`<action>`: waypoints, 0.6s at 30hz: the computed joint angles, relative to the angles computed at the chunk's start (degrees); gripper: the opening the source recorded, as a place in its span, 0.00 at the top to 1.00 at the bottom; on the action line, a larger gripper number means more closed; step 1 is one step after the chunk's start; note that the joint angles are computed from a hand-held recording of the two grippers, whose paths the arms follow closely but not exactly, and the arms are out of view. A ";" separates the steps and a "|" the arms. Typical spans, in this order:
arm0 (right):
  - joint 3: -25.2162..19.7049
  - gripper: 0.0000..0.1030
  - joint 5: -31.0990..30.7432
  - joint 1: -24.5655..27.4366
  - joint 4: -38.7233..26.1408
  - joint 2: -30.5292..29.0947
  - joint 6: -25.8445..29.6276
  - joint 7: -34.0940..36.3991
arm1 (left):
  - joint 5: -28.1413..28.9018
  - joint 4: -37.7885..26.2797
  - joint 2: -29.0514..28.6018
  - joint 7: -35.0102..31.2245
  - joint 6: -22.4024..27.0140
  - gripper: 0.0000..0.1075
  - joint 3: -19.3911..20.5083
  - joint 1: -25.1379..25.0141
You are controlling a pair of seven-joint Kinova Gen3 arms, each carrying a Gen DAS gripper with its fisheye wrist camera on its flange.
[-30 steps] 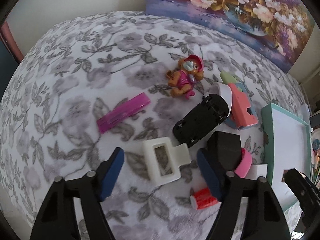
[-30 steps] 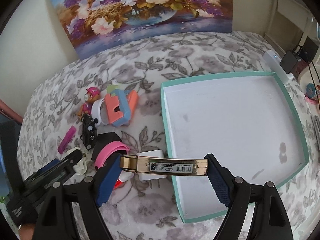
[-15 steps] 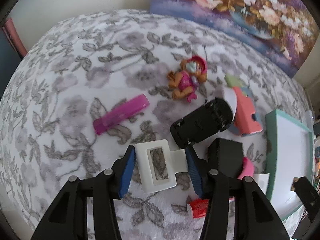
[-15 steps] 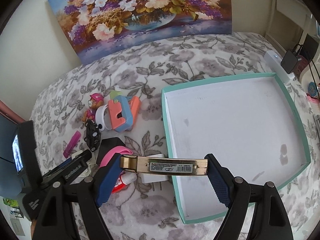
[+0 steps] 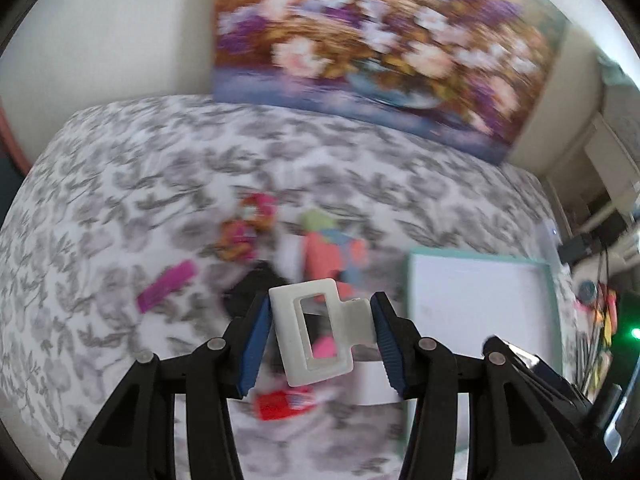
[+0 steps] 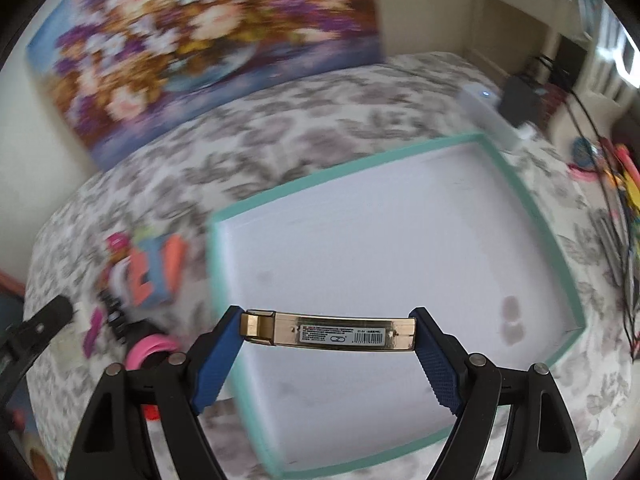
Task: Organize rigid objects
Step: 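Grasp the white hair clip with the left tool while the right tool carries the box toward the tray, then lower the clip and box into the tray and open both tools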
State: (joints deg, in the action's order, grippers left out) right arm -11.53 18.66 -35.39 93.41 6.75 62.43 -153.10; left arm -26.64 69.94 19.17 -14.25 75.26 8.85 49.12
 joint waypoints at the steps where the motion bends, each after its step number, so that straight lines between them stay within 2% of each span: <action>1: 0.52 0.18 -0.79 0.88 0.63 -0.29 -0.27 0.44 | 0.51 -1.92 1.35 -1.09 0.11 0.52 0.44 -0.11; 5: 1.77 0.18 -0.83 3.45 2.46 -0.97 -0.06 0.33 | 4.09 -8.19 6.48 -5.21 -1.10 0.52 0.73 0.16; 10: 2.27 0.18 2.30 5.15 3.77 -1.71 1.58 -2.29 | 6.46 -17.40 13.34 -9.24 1.16 0.51 -1.30 2.88; 18: 2.78 0.17 1.83 8.53 5.75 -3.09 0.42 -2.27 | 9.95 -27.75 21.04 -13.74 4.12 0.51 -4.80 5.14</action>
